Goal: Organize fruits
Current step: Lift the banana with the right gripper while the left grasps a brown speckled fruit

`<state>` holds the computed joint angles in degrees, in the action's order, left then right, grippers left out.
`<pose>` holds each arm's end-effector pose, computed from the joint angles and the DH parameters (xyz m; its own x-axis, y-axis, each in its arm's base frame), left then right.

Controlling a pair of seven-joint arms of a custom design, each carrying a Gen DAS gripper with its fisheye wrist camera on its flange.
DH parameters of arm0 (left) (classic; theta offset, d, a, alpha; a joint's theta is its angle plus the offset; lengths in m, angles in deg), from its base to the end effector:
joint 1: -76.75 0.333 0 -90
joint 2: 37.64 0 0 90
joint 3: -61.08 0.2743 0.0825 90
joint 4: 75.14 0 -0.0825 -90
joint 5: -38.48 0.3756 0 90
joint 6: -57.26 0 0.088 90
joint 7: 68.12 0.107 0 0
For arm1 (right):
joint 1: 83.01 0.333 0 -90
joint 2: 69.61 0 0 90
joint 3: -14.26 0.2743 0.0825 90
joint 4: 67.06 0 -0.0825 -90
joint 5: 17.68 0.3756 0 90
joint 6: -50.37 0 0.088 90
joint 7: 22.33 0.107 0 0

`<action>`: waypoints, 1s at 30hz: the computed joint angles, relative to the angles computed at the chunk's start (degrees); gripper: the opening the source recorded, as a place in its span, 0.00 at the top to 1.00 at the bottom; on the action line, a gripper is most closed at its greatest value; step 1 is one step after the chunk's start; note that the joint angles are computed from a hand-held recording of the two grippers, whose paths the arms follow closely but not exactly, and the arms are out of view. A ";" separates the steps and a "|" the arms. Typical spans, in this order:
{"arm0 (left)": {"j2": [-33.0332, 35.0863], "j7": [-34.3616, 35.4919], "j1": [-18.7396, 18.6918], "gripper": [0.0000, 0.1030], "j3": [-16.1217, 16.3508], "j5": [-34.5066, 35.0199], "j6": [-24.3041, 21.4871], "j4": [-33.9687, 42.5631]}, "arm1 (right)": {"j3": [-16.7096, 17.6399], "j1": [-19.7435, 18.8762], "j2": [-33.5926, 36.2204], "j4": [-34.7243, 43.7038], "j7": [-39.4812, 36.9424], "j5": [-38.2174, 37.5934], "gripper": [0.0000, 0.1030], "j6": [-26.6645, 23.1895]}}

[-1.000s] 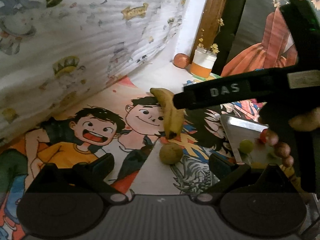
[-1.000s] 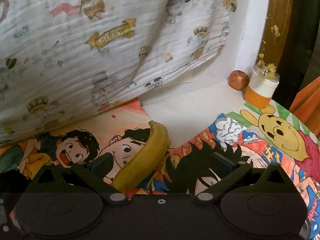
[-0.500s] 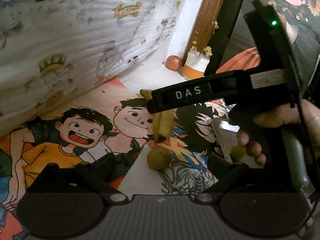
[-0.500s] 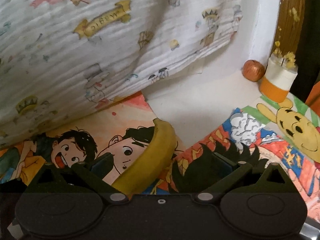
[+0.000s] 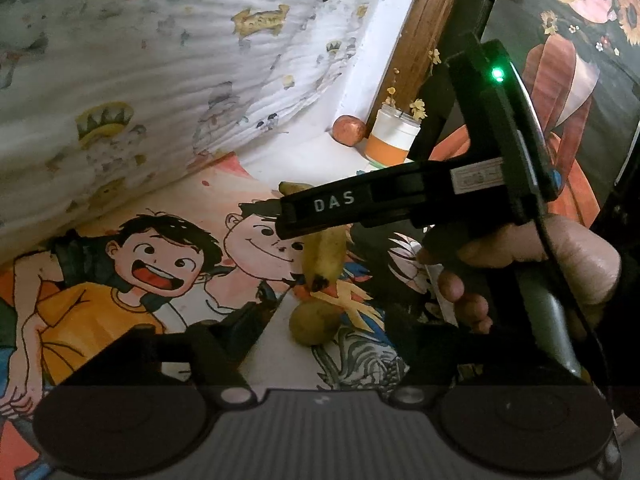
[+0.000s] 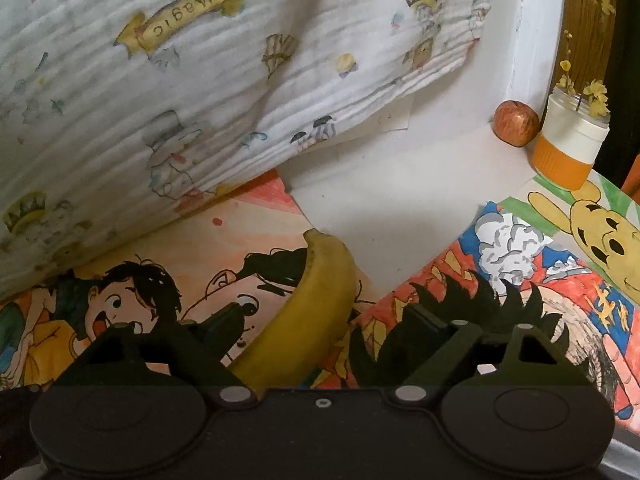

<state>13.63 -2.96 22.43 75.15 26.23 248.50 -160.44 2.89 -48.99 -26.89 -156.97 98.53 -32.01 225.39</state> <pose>0.5346 -0.4862 0.2491 -0.3640 -0.8769 0.3140 -0.6340 -0.0137 -0.7732 0.6401 0.3189 0.2684 0.2204 -0.9741 -0.0502 -0.7113 -0.1253 -0.6917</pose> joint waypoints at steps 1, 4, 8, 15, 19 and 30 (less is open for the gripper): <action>0.13 -0.21 -0.56 0.35 0.65 -0.28 -0.29 0.14 | -0.42 0.34 0.22 0.15 0.37 0.01 0.19 0.13; 0.48 -1.09 -1.91 0.39 2.41 -0.19 -1.33 0.58 | -2.55 2.02 0.97 0.65 2.21 -0.23 0.26 0.41; 0.83 -2.99 -3.27 0.43 4.38 0.63 -2.18 0.80 | -2.23 1.73 1.24 0.92 2.49 -0.23 0.33 0.72; 1.32 -8.38 -6.91 0.60 9.52 1.54 -3.37 0.05 | -0.54 0.73 0.92 0.52 1.26 0.66 0.48 1.55; 1.02 -9.09 -5.84 0.67 8.44 3.35 -2.96 -0.06 | -1.04 1.24 0.51 -0.57 1.65 1.40 0.51 2.61; -0.66 -6.83 4.63 0.70 -4.04 5.14 2.11 -1.36 | -2.97 3.16 0.53 -3.87 1.16 7.09 0.53 9.13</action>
